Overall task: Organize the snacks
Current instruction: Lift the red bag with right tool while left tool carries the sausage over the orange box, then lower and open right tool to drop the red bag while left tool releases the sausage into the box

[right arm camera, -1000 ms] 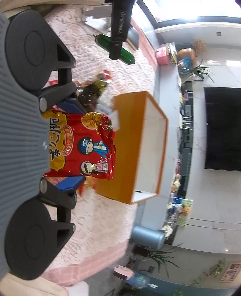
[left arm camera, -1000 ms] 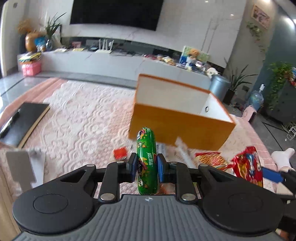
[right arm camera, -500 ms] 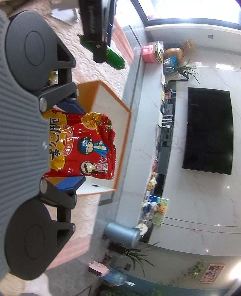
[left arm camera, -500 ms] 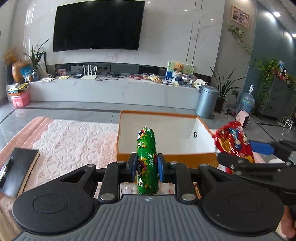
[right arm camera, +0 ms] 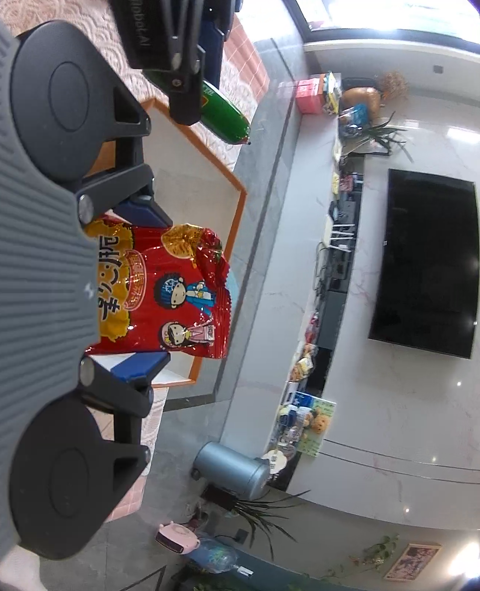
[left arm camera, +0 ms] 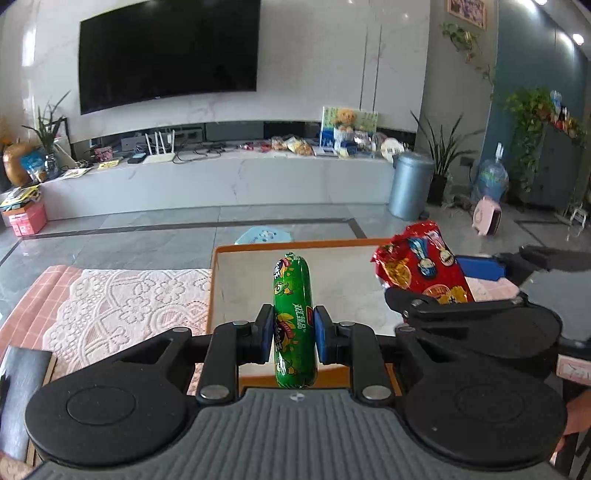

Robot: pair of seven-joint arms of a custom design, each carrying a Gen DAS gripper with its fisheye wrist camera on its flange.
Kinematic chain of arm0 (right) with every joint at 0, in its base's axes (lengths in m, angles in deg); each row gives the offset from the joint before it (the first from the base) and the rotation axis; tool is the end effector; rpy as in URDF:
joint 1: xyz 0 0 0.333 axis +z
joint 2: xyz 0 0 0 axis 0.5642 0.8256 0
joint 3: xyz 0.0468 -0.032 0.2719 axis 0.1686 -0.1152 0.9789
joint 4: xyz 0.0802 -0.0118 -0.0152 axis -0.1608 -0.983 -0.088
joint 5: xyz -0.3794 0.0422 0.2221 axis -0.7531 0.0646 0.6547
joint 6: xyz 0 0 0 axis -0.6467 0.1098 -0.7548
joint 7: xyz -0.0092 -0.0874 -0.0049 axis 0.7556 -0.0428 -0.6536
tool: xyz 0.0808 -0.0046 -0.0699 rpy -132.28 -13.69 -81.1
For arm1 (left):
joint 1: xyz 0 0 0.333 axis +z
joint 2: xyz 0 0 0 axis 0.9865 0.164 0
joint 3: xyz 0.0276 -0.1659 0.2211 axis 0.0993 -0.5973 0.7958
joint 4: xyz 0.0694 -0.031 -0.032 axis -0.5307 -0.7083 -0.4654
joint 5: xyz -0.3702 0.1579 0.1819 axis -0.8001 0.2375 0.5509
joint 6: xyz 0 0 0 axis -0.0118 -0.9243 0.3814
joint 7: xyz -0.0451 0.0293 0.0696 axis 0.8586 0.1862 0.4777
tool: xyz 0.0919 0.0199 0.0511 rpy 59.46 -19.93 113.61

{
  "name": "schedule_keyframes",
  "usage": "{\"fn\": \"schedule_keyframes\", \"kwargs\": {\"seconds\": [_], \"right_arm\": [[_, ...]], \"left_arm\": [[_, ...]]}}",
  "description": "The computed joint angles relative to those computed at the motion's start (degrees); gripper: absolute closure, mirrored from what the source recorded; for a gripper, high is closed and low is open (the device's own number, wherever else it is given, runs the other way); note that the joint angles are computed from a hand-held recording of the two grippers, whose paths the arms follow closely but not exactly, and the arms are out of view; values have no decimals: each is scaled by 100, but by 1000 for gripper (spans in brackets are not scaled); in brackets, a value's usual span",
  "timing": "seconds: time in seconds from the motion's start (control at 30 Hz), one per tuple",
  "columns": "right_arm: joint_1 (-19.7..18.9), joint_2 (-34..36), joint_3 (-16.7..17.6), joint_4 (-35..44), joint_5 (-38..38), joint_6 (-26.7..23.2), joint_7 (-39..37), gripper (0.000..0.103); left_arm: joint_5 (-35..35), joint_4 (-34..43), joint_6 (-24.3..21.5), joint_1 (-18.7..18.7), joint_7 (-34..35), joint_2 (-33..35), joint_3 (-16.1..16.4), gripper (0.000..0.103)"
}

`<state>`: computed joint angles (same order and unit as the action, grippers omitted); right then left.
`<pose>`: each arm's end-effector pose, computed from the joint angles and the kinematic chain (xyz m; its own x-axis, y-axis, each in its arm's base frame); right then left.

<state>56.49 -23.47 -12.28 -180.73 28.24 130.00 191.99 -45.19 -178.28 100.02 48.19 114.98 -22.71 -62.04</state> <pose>0.4878 0.3228 0.4935 -0.2850 -0.9500 0.1274 -0.5779 0.0643 -0.8136 0.5082 -0.5012 0.4762 -0.6504 -0.7590 0.0290 -0.4722 0.3741 -0.7982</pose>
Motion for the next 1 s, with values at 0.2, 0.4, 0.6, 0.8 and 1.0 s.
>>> {"fn": "schedule_keyframes", "kwargs": {"seconds": [0.2,0.4,0.6,0.8,1.0], "right_arm": [[-138,532,-350,312,691,413,-552,36],[-198,1047,-592,633,1382,624,-1297,36],[-291,1357,-776,824,2349,855,-1984,36],[-315,1827,-841,1319,3110,512,-2627,36],[-284,2225,-896,1736,3560,137,-3009,35]], "left_arm": [[-276,1153,-986,-52,612,926,-121,79],[-246,1958,-1599,-278,656,1544,76,79],[-39,2598,-2214,-454,696,1967,219,79],[123,3167,-2703,-612,765,2359,303,78],[243,3680,-3195,-738,808,2704,388,78]]}}
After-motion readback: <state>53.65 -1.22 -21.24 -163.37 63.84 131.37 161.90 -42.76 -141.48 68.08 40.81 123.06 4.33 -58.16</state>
